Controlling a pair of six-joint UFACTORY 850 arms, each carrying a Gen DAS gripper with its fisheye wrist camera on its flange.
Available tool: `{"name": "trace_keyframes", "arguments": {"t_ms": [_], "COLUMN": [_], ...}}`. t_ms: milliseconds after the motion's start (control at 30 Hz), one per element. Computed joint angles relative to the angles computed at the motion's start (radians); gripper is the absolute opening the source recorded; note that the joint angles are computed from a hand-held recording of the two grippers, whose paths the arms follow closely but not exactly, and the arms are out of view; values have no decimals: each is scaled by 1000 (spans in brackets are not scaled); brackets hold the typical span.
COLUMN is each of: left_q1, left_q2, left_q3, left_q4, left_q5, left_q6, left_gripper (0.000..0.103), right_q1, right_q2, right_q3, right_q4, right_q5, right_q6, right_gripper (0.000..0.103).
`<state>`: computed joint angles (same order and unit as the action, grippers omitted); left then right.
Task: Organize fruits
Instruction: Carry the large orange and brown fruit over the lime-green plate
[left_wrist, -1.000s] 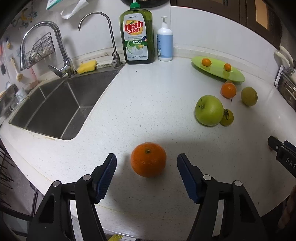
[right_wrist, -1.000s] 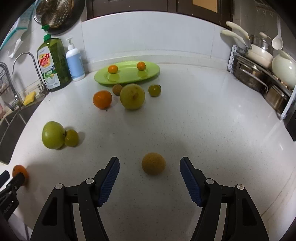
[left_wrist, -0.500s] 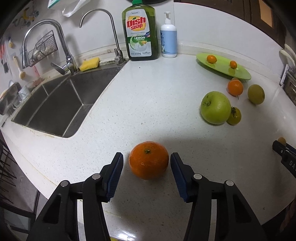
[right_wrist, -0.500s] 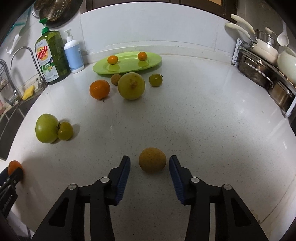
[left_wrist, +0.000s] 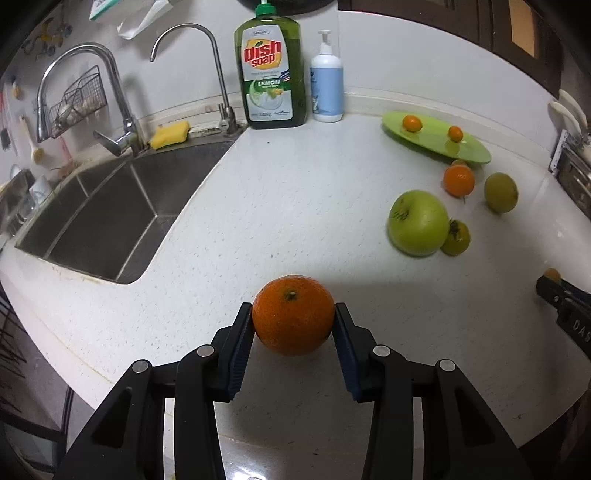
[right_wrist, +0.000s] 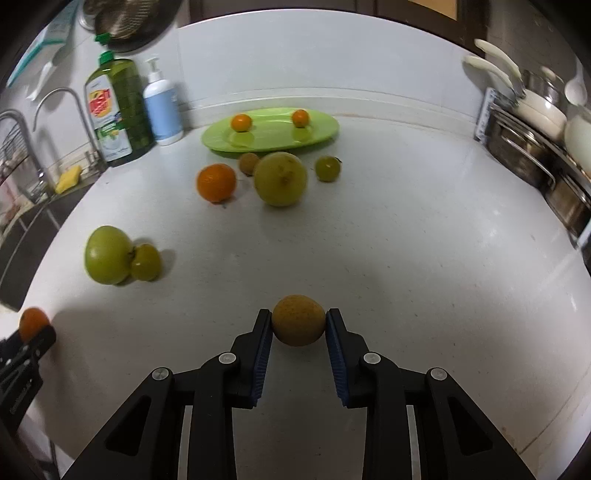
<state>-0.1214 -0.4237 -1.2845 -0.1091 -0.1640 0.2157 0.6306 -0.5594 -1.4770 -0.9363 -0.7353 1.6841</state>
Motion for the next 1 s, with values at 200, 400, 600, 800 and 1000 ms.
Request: {"name": "trace_keyframes", "arguments": {"t_ms": [200,400,600,800,1000], "left_q1": [-3,-6,-8,-8,-14], "left_q2": [11,28,45,42,41], "left_q3": [-2,-8,-19,-54,-79], "left_q4": [-253,-534,-760,-858,-1029], "left_q5": [-13,-30,-35,-77,-107], "left_q6": [281,599,862,977,1173], "left_gripper": [42,42,42,42,42], "right_q1": [5,10,20,21,20], "right_q2": [6,18,29,47,50], "right_q3": [-2,-2,-17,-29,-50], "right_q4": [-12,-36,-80,-111,-142], "right_q5": [24,32,6,-10,-26], "right_q6": [-6,2,-2,2,-3], "right_gripper": [31,31,31,31,31]}}
